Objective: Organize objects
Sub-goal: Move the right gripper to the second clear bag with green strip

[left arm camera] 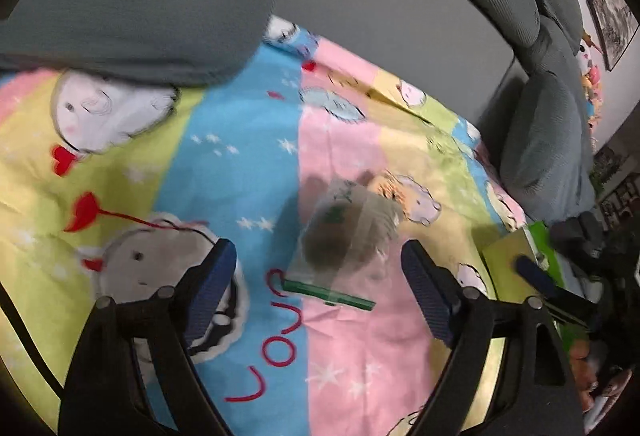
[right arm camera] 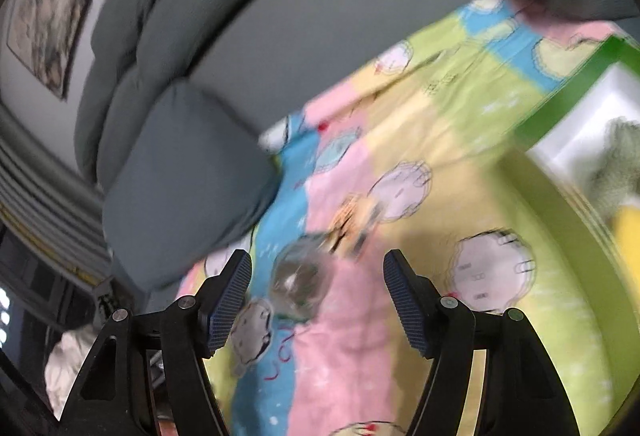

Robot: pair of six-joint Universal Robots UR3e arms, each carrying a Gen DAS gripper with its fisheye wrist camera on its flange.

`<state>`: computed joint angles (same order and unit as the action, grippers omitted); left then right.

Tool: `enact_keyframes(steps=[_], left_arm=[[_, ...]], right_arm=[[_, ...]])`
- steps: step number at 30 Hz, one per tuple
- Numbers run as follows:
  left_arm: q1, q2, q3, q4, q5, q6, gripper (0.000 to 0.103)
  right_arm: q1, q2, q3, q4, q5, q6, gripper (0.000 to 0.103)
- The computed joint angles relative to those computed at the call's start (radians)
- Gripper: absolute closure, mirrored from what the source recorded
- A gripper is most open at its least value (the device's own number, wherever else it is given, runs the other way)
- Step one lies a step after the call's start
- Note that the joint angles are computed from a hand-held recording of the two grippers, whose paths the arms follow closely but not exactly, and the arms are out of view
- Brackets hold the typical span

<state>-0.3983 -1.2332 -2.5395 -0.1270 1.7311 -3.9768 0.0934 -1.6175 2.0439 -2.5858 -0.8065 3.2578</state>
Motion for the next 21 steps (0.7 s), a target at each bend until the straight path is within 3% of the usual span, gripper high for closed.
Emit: enact_keyframes(steps=[4,6,13,16,21], left_arm=[[0.069,-0.039,-0.046,0.124,-0.111,0.033,0.019],[0.099,-0.056,-0.055,0.144,-0.167,0.060,0.019],[0.101,-0.185,-0.042,0.213,-0.183,0.096,0.022],[0.131,-0.238,-0.078,0.320,-0.238,0.117,0.036],[0.100,-0.276,-0.060,0.353,-0.197,0.129,0.040]], right_arm=[[0.131,0.177,-0.170,0.014,-0.113,0.028,0.033],[0.155,0.228,-0.217,0.029,-0.115,0.019,0.033],[0.217,0.377,-0.308,0.029,-0.144,0.044,0.033],[0.218,0.417,-0.330,0.050,-0.129,0.038,0.033],[0.195,0.440,-0.285,-0.013,-0.058,0.047,0.033]])
